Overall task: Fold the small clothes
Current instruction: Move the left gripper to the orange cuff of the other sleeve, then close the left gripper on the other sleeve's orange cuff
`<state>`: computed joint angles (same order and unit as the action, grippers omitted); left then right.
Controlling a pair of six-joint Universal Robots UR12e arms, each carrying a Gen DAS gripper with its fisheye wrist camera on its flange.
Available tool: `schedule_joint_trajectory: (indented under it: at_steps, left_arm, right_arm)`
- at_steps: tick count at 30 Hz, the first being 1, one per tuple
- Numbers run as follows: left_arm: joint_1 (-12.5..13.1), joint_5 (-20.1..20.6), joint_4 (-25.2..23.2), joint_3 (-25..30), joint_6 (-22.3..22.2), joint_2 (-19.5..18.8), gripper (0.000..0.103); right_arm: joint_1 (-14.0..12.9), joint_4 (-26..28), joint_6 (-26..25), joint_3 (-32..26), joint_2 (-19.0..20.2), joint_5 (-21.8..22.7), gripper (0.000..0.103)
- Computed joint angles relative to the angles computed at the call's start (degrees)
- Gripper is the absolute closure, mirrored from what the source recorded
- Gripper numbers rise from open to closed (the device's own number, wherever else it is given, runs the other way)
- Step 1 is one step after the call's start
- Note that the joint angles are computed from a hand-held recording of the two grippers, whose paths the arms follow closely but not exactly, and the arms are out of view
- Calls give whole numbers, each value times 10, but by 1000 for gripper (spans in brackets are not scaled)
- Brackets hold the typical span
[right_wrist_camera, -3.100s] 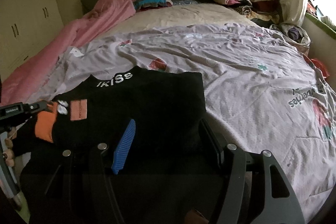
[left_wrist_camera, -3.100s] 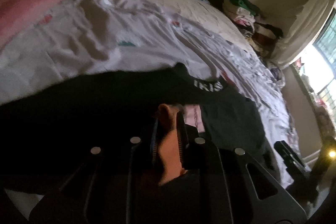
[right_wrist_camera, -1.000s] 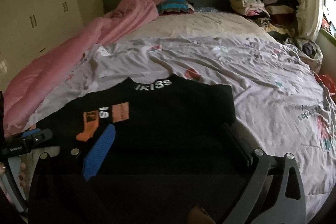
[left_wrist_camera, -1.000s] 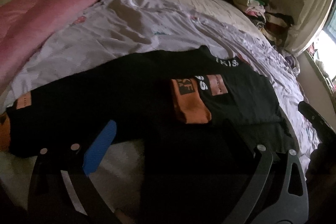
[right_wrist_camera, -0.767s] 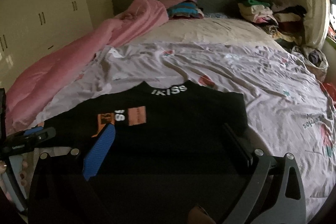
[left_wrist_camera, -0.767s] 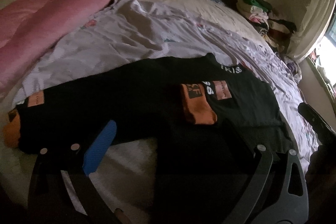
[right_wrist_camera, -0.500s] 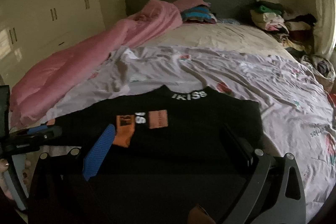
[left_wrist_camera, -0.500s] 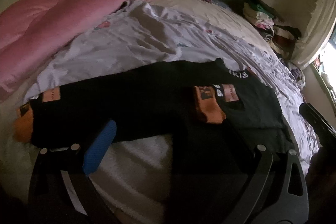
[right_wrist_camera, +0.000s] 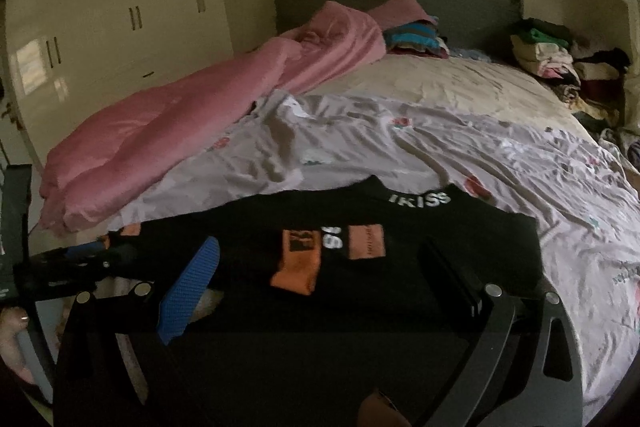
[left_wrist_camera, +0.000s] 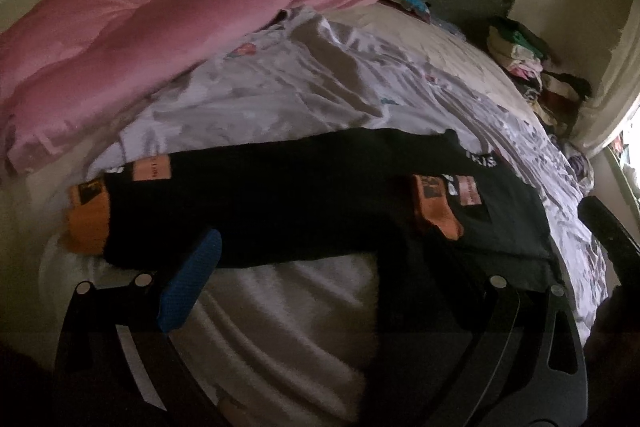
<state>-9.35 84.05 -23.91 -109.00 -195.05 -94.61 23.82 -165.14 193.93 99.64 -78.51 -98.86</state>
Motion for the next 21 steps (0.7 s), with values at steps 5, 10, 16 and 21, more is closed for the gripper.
schedule_joint_trajectory:
  at_steps: [5,10,16,21]
  left_arm:
    - [10,8,3,-10,-11,9,10]
    - [24,20,-1,-20,-25,18,10]
    - [39,29,-2,-32,-42,27,10]
    - [51,34,-2,-40,-55,34,10]
  right_arm:
    - [10,-1,-14,-15,12,11,5]
    - [18,3,-22,-28,22,26,5]
    - [27,8,-40,-46,36,39,5]
    - [36,11,-57,-62,48,52,5]
